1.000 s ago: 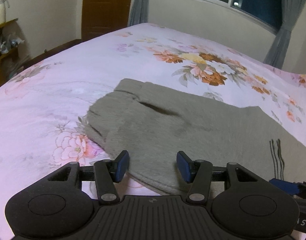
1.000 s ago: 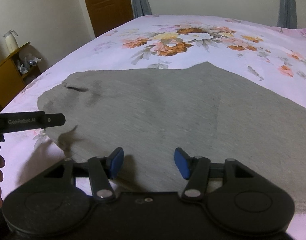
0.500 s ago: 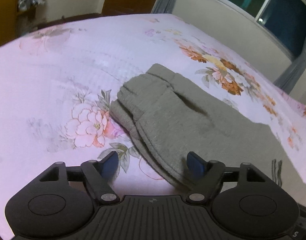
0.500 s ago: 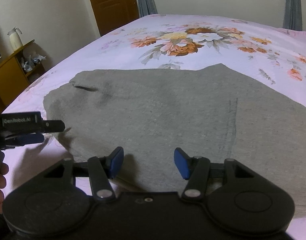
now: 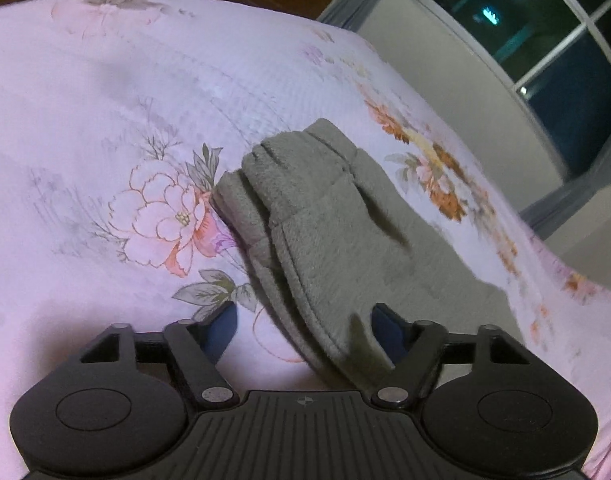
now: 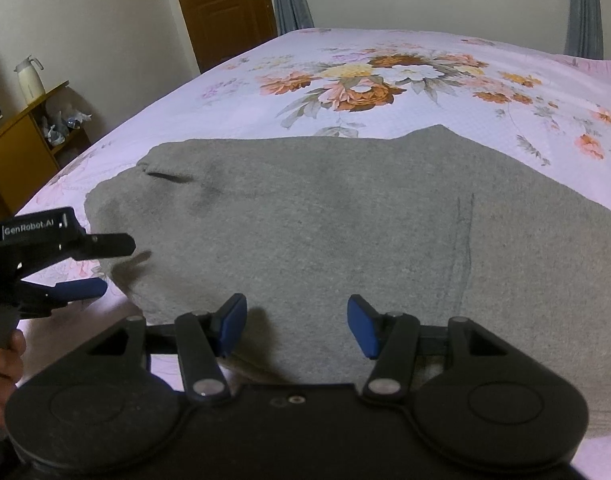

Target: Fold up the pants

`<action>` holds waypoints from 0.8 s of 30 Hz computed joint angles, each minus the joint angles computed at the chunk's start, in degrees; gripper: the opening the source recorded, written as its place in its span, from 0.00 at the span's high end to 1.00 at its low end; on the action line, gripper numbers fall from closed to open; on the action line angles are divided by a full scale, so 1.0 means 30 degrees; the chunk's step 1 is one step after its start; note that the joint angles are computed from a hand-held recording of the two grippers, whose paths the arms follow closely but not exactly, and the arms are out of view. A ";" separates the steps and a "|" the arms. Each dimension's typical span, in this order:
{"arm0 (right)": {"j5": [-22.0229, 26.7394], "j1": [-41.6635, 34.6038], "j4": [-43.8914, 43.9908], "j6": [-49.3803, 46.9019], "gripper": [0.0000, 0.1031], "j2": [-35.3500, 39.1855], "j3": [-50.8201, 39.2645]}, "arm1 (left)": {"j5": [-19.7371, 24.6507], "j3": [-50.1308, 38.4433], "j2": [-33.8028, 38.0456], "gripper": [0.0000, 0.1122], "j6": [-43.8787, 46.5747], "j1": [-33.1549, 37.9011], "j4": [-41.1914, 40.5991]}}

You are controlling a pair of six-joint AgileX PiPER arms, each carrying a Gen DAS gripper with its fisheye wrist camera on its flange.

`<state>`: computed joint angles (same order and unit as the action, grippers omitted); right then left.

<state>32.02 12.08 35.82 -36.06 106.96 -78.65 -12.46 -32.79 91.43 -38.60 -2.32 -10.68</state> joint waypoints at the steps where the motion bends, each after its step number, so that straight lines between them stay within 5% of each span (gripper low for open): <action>1: 0.0009 0.0002 -0.0007 0.0032 0.45 0.0012 -0.0015 | -0.0260 0.0024 0.0211 0.47 -0.1067 0.0074 0.1025; 12: -0.0081 -0.0222 0.0889 -0.0893 0.44 0.0327 -0.0009 | -0.3708 -0.0579 0.2821 0.66 -0.9776 0.1581 0.9390; 16: -0.0203 -0.0258 0.1233 -0.1318 0.43 0.0446 -0.0006 | -0.5162 -0.1134 0.4029 0.66 -1.1030 0.1989 1.0344; 24: -0.0295 -0.0259 0.1752 -0.1875 0.43 0.0640 -0.0043 | -0.4989 -0.3991 0.6181 0.66 -1.1465 0.1603 0.9823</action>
